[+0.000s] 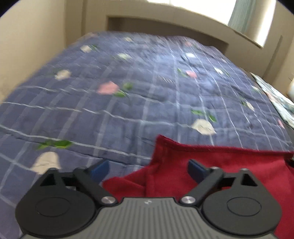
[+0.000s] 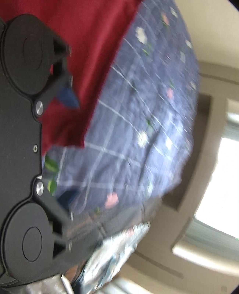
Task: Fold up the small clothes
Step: 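Open both grippers and release the folded sweater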
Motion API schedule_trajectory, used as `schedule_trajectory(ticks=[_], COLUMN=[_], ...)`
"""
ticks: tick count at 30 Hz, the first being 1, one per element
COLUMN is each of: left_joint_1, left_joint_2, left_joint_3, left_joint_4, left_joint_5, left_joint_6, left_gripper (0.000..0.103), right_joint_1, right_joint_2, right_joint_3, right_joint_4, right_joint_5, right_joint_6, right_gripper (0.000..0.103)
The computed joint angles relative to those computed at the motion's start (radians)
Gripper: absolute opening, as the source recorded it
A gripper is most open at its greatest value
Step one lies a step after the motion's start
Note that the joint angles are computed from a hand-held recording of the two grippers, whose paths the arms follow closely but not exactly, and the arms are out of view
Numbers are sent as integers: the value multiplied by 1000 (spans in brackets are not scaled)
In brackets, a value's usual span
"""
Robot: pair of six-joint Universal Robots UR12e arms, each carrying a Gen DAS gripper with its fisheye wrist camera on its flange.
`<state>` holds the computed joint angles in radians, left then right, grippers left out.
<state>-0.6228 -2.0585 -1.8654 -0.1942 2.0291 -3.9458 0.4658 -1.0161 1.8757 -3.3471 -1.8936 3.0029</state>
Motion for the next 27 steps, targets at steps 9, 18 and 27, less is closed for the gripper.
schedule_trajectory(ticks=[9, 18, 27], left_joint_1=[-98, -76, -78], left_joint_2=[-85, -94, -54], left_joint_3=[72, 59, -7], left_joint_4=[-5, -44, 97], left_joint_5=[244, 204, 183], left_joint_6=[46, -94, -82], left_gripper=[103, 103, 103], right_joint_1=[72, 68, 62], right_joint_2=[38, 99, 52], right_joint_3=[8, -51, 39], right_joint_4=[-134, -60, -126], right_joint_5=[-20, -288, -418], right_joint_6=[-104, 44, 38], right_gripper=[102, 102, 102])
